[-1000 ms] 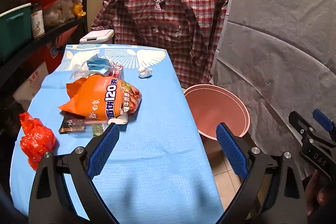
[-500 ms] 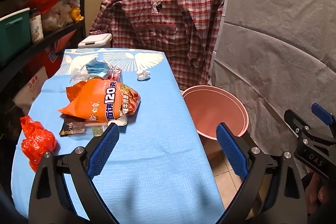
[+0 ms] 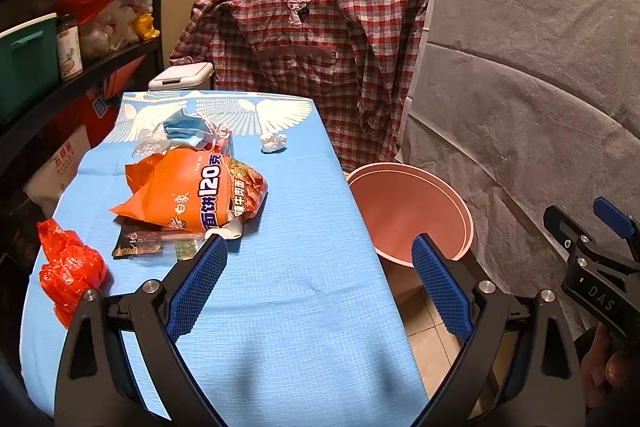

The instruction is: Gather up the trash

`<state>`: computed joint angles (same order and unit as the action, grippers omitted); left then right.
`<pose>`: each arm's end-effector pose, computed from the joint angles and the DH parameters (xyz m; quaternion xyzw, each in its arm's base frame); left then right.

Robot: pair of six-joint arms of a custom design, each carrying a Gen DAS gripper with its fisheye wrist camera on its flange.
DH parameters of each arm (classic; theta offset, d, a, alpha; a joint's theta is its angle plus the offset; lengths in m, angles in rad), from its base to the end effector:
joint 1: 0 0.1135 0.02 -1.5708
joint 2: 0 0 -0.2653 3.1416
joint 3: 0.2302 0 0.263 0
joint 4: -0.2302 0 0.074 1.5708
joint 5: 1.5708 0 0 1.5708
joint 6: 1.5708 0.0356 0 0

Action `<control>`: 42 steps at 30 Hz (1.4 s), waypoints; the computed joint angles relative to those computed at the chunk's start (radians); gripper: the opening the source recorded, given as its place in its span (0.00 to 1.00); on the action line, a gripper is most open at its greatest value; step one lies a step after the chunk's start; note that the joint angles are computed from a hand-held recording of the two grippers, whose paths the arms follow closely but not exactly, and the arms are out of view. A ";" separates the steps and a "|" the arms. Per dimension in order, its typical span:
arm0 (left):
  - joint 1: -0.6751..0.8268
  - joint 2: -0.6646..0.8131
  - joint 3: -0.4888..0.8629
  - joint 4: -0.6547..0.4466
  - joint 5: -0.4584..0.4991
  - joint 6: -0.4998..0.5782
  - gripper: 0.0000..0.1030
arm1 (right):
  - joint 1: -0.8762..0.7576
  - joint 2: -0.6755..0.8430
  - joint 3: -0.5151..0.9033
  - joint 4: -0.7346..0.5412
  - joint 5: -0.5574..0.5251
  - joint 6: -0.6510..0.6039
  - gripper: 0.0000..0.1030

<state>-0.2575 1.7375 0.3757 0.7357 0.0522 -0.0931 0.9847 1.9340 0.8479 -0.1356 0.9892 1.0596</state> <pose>0.2554 -0.0692 0.0729 0.0849 0.8862 -0.1022 0.4438 0.2010 0.2490 0.0750 0.1148 0.8631 -0.1134 0.4786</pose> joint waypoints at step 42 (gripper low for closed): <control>-0.004 0.022 0.003 0.020 0.002 -0.001 0.88 | -0.002 0.014 0.013 -0.017 0.005 0.018 0.86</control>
<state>-0.2618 1.7592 0.3792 0.7561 0.0538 -0.0940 0.9826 1.9476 0.8613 -0.1526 0.9938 1.0772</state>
